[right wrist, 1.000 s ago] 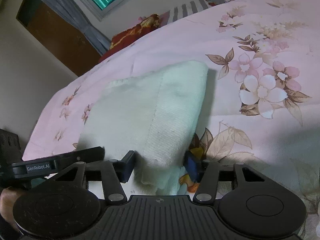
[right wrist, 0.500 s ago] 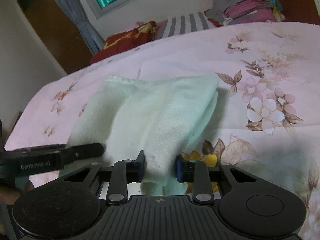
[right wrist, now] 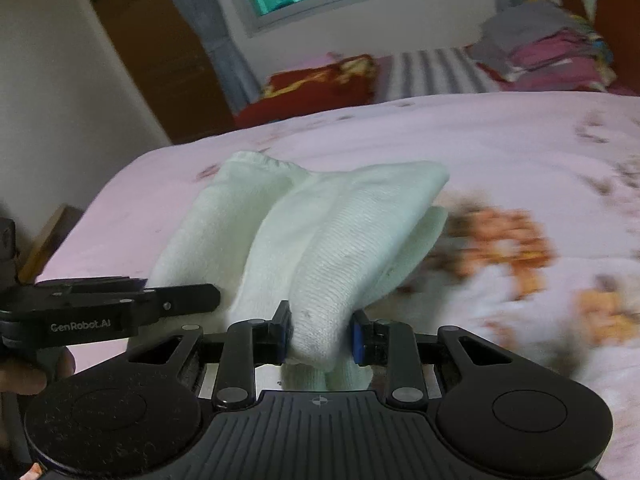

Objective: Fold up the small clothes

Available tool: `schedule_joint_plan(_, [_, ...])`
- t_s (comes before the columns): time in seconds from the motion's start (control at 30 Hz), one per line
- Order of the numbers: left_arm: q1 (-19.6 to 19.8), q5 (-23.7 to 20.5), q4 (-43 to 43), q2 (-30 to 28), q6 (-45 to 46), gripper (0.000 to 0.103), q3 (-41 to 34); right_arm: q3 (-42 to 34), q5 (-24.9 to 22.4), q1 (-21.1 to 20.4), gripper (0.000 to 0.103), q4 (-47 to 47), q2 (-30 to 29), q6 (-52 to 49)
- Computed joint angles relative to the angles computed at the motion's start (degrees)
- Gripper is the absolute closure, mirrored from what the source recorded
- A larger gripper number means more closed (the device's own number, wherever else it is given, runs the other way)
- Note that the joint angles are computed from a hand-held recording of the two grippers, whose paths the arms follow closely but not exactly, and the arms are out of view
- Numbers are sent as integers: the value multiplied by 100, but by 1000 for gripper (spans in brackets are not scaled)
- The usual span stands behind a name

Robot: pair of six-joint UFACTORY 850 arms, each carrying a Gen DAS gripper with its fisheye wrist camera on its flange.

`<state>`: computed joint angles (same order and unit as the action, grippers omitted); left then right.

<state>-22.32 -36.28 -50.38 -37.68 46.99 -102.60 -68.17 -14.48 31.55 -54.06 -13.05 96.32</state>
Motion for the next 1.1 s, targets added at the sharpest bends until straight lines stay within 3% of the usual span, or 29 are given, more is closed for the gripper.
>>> schedule_joint_plan(0.27, [783, -436, 121, -117, -5, 74, -88, -1779, -39, 478, 75, 890, -1525, -812])
schedule_joint_plan(0.33, [840, -590, 247, -352, -146, 67, -270, -2095, -184, 472, 75, 1105, -1806, -999])
schedule_joint_plan(0.4, [865, -524, 408, -488, -351, 47, -246, -2381, -587, 455, 75, 1550, -2083, -1529])
schedule_joint_plan(0.43, [926, -522, 129, -483, -217, 47, -147, -2359, -666, 421, 75, 1677, -2159, -1627])
schedule_joint_plan(0.53, [1022, -627, -227, -463, 128, 47, -58, -2020, -199, 311, 75, 1767, -2025, -1125])
schedule_joint_plan(0.63, [1076, -623, -263, -383, 381, 54, -87, -2161, -470, 389, 74, 1705, -2063, -1375])
schedule_joint_plan(0.77, [1186, -473, -1238, -315, 1403, 55, -124, -2055, -762, 502, 74, 508, -1849, -326])
schedule_joint_plan(0.87, [1081, -539, -1141, -624, 1354, 63, -641, -2464, -1229, 533, 74, 127, -2024, -281])
schedule_joint_plan(1.0, [887, -758, -567, -1068, 984, 69, -1227, -3082, -1195, 449, 75, 749, -2444, -1200])
schedule_joint_plan(1.03, [867, -875, -342, -1137, 808, 69, -1282, -3350, -1386, 432, 82, 1182, -2625, -1800])
schedule_joint_plan(1.1, [864, -907, -435, -1124, 943, 70, -1121, -3715, -1909, 411, 86, 1602, -2966, -2391])
